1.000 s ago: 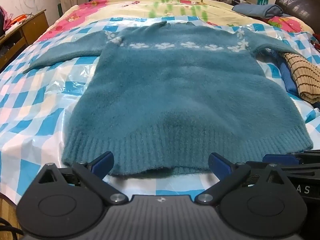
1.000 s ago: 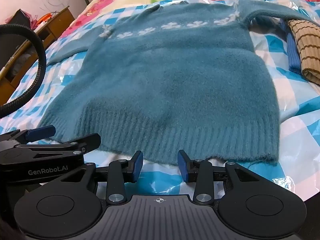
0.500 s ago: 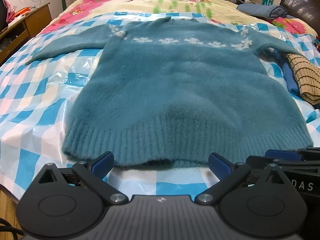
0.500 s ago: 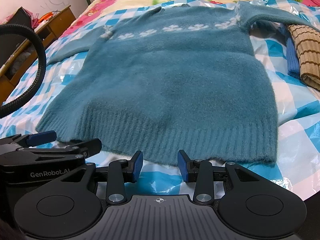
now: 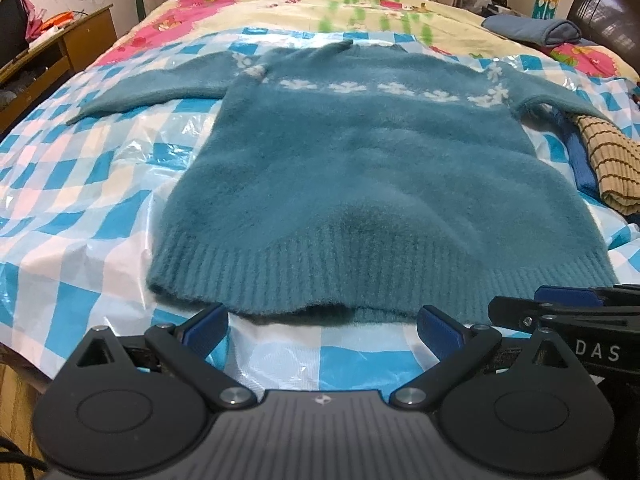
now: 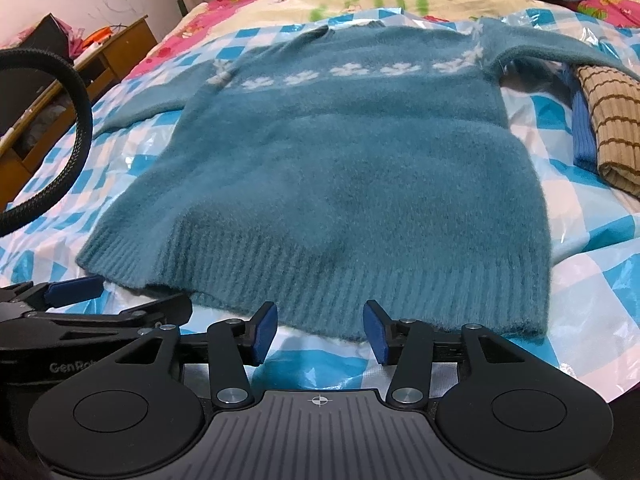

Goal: Fold small clothes

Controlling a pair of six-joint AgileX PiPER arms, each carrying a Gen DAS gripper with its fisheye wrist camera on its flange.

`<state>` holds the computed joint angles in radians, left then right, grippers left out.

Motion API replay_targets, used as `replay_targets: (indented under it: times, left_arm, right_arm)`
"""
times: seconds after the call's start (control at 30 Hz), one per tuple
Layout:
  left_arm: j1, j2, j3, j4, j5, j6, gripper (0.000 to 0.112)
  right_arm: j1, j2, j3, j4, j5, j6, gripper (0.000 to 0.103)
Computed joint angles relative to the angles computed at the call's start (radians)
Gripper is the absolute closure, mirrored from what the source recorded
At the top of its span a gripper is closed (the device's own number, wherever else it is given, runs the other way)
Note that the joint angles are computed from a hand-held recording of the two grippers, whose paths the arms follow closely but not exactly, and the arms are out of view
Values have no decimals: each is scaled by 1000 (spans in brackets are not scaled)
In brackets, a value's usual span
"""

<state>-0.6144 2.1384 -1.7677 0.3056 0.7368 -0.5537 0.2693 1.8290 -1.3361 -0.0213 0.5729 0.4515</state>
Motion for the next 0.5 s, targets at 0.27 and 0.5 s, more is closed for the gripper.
replay_targets:
  times: [0.27, 0.5]
  left_arm:
    - [12, -33, 42, -11, -26, -20, 9]
    - [27, -17, 18, -81, 15, 40, 9]
  right_arm:
    - [6, -7, 4, -29, -12, 22, 52]
    - [9, -9, 7, -47, -17, 32, 51]
